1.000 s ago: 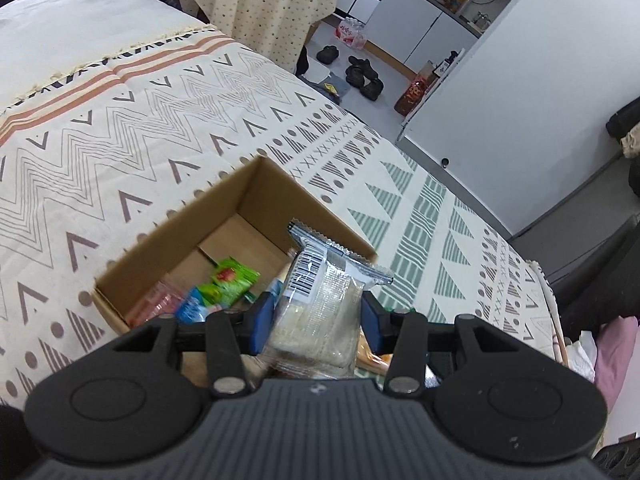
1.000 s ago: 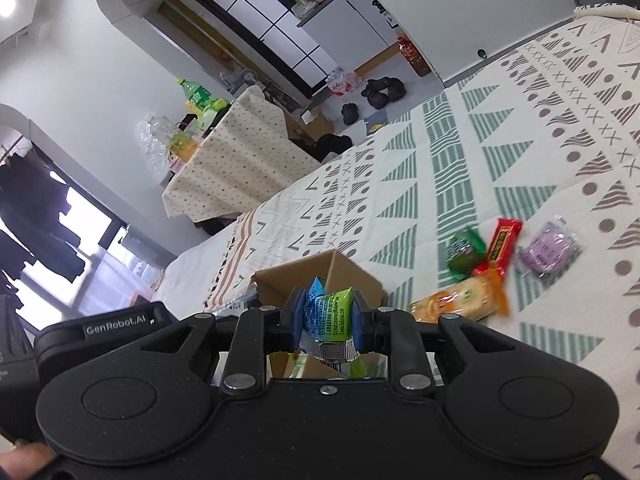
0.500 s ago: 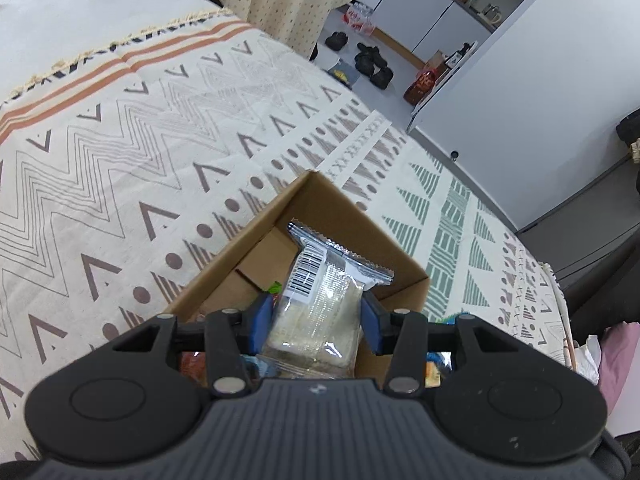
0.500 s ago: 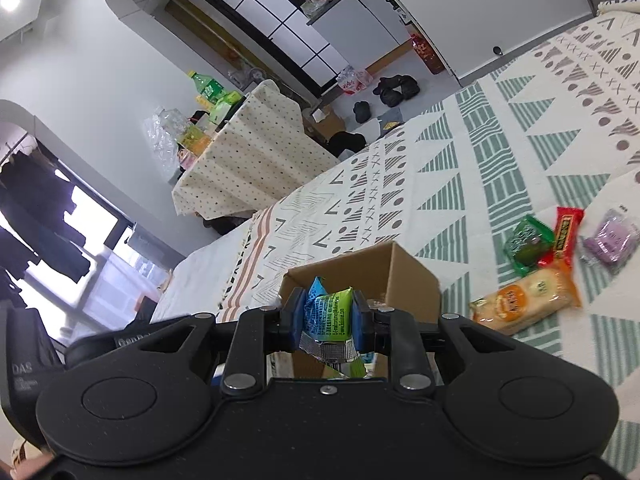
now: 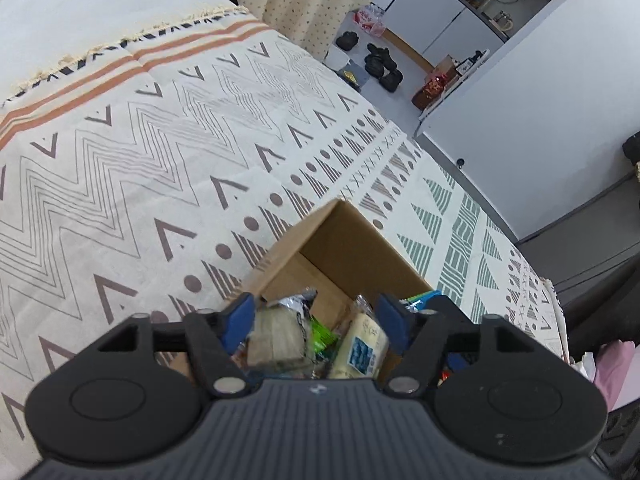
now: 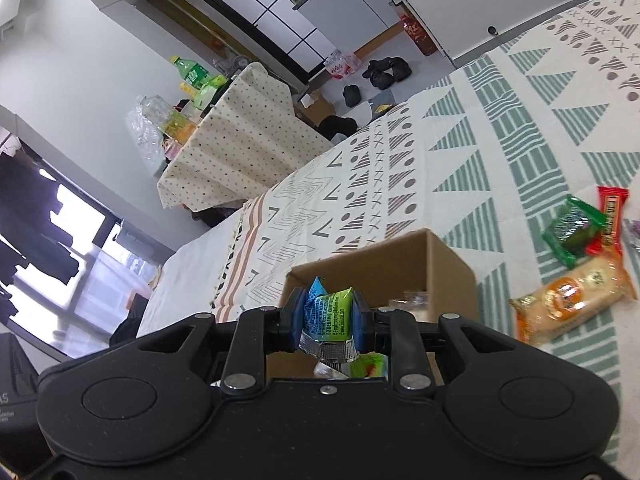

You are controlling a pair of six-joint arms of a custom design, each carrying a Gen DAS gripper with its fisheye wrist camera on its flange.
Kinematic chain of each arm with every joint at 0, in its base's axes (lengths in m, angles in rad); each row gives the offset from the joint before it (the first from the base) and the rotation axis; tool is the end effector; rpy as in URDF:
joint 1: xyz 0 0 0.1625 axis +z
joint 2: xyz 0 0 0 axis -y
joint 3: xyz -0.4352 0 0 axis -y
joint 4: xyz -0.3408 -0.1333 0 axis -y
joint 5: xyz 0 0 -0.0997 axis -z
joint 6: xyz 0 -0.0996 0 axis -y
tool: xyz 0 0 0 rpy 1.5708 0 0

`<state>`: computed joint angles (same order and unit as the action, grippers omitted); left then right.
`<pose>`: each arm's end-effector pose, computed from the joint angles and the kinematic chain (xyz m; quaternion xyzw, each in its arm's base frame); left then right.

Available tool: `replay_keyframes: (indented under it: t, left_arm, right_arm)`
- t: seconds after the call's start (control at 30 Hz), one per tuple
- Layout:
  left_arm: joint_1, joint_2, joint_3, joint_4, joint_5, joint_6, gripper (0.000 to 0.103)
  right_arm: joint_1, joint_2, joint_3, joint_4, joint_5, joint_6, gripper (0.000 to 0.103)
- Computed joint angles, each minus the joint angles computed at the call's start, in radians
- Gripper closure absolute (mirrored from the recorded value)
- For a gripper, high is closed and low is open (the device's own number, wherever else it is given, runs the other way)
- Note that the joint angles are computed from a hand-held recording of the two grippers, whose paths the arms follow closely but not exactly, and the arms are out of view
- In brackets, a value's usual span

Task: Organize snacks
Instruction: 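Open both grippers to drop the snacks into the box, then move both tools back to the last snacks beside the box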

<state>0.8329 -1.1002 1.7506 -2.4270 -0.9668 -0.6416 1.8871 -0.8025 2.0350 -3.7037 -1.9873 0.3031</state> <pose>-0.2517 -0.5590 0.2842 0.0152 0.9501 -0.2639 0.1658 0.2591 -0.4927 0.1755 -0.0841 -0.8815 0.4622 0.0475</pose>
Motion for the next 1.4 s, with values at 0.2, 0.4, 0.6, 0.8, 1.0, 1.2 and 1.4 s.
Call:
replay_keyframes:
  t: [0.2,0.4,0.6,0.8,1.0,1.2,1.4]
  left_arm:
    - [0.008,-0.006,0.015,-0.047,-0.010,-0.002,0.015]
    - [-0.007,-0.026,0.038,-0.062,-0.014,-0.044,0.003]
    - [-0.049,-0.048,0.066,-0.060,-0.008,-0.049,0.000]
    - [-0.098,-0.055,0.107,-0.060,-0.028,-0.082,0.000]
    - [-0.161,-0.048,0.146,-0.056,-0.021,-0.114,0.000]
    - [-0.211,-0.022,0.170,-0.069,-0.026,-0.148,0.000]
    - [-0.248,0.016,0.170,-0.066,-0.024,-0.167,0.000]
  right_arm:
    - [0.006,-0.011,-0.015,0.067,-0.036,0.057,0.044]
    - [0.040,-0.078,0.020,0.183,-0.121,0.064,0.039]
    - [0.069,-0.183,0.100,0.212,-0.192,0.052,0.023]
    - [0.081,-0.266,0.203,0.166,-0.278,0.088,0.014]
    - [0.064,-0.324,0.287,0.073,-0.276,0.102,0.003]
    - [0.024,-0.371,0.358,-0.019,-0.248,0.098,0.000]
    - [-0.022,-0.407,0.405,-0.059,-0.202,0.106,0.000]
